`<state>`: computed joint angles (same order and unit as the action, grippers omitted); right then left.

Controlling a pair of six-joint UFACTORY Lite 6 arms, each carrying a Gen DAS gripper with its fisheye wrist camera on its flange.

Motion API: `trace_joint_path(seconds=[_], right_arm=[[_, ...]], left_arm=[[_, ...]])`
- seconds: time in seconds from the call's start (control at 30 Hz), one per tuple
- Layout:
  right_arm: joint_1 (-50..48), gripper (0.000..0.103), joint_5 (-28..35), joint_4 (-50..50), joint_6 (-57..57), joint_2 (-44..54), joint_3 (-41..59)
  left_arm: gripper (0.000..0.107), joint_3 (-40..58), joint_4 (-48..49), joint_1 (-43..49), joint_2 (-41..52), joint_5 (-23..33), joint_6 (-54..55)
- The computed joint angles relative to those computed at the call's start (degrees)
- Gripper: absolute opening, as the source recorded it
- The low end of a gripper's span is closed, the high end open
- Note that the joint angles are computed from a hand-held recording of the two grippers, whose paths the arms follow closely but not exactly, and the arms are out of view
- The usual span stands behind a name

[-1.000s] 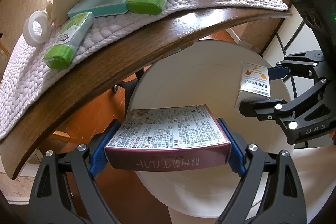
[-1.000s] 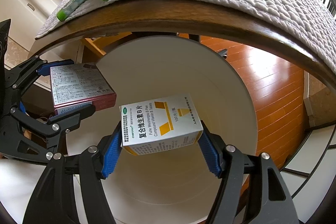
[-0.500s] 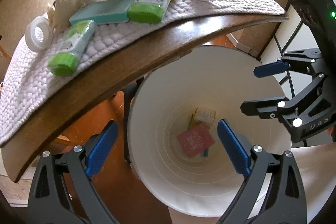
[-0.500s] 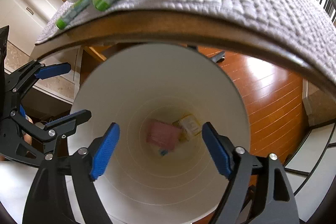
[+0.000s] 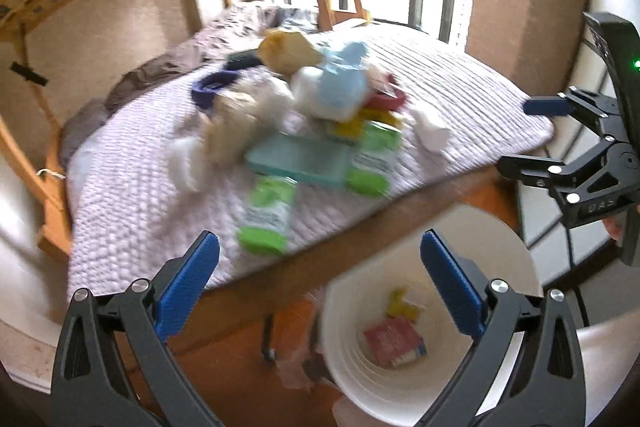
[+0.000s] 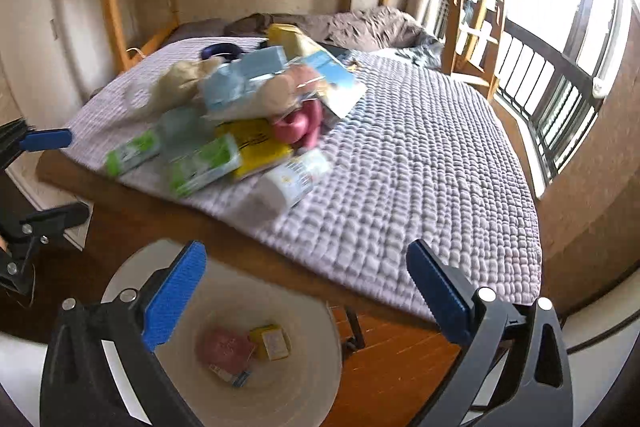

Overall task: Collect trash
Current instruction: 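Move both open tools back toward the trash pile on the blanket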

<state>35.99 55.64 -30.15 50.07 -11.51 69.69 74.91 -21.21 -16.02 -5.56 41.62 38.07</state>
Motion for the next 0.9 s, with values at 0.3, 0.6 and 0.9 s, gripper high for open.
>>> trace_joint_path(seconds=[0.3,0.6,0.9], right_arm=[[-16.13,0.099,-14.06,17.40,-24.75,7.28,4.04],[-21.06,0.099,-15.57,25.34,-37.69,15.87,10.47],[-22.28,0.098,-15.22,28.49,-44.04,20.63,15.29]], left_arm=[[0.101,9.01,-0.88,3.18,12.30,-0.35,-2.84],[0.099,12.65,0.35,2.84,17.21,-0.91,-3.85],[0.089,14.13,0.78,2.64,19.35,-0.90,-4.85]])
